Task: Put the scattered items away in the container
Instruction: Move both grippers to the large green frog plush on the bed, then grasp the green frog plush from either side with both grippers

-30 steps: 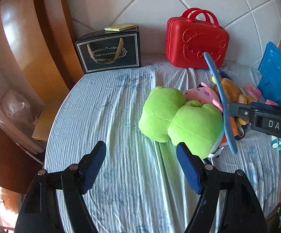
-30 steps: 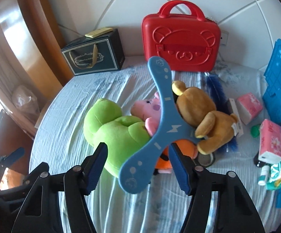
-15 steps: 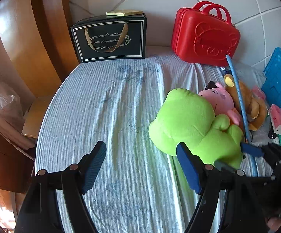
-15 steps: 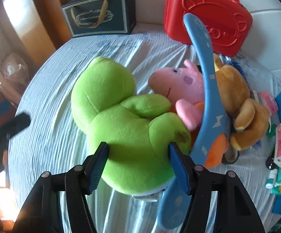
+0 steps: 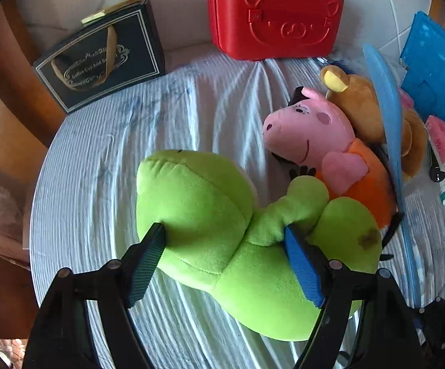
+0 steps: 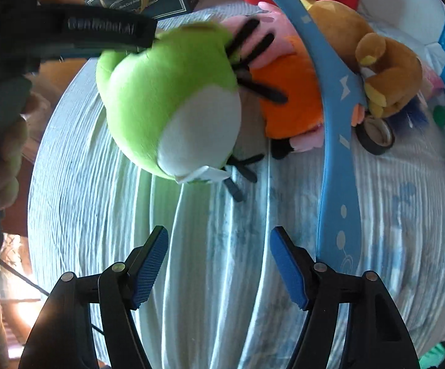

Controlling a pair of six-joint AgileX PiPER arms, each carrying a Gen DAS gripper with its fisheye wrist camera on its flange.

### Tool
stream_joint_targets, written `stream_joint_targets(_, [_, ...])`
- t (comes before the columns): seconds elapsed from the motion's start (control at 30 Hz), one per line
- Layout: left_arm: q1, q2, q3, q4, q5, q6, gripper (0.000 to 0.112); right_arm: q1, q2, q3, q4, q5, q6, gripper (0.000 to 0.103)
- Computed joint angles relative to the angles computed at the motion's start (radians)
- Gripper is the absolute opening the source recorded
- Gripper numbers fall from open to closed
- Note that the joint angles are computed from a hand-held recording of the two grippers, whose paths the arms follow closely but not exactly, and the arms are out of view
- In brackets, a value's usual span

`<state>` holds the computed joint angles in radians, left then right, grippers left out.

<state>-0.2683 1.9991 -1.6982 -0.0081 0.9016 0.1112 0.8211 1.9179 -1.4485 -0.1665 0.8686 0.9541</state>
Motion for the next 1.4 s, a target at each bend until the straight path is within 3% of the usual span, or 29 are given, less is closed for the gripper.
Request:
stream_joint_targets(0.27, [0.125,-0.261,0.459,-0.042,-0.154,0.053,0.086,0.025,-0.120,0.013,-0.115,0.016,0.105,0.074])
stream_joint_targets(0.57, [0.299,-0.394,0.678,-0.052,-0.195,0.132,0.085,0.089,0.066,-0.193,0.011,-0.005,-0.022,0.077])
stream_joint_targets(0.67, [0.363,-0.436,0.706,-0.046,-0.213,0.157,0.085,0.107,0.144,-0.285,0.055,0.000,-0.060,0.078])
stream_joint_targets(0.73, [0.405,-0.456,0.696,-0.051,-0.217,0.173,0.085,0.121,0.210,-0.370,0.061,0.039,-0.070,0.096])
stream_joint_targets(0.83, [0.466,-0.465,0.652,-0.172,-0.213,0.291,0.085,0.139,0.291,-0.448,0.057,0.102,-0.060,0.098])
stream_joint_targets(0.97, [0.423,-0.403,0.580,-0.242,-0.227,0.382,0.085,0.114,0.258,-0.324,0.153,0.004,-0.067,0.098])
stream_joint_targets(1.13, [0.337,-0.259,0.526,-0.185,-0.209,0.389,0.085,0.111,0.209,-0.237,0.122,-0.034,-0.009,0.098])
stream_joint_targets(1.27, [0.353,-0.254,0.576,-0.242,-0.232,0.408,0.086,0.099,0.229,-0.225,0.159,-0.070,-0.044,0.098])
stream_joint_targets(1.33, [0.382,-0.236,0.558,-0.304,-0.176,0.435,0.086,0.107,0.260,-0.269,0.108,-0.015,-0.030,0.098])
stream_joint_targets(1.4, [0.409,-0.236,0.571,-0.389,-0.132,0.490,0.085,0.133,0.293,-0.362,-0.032,0.131,-0.003,0.098])
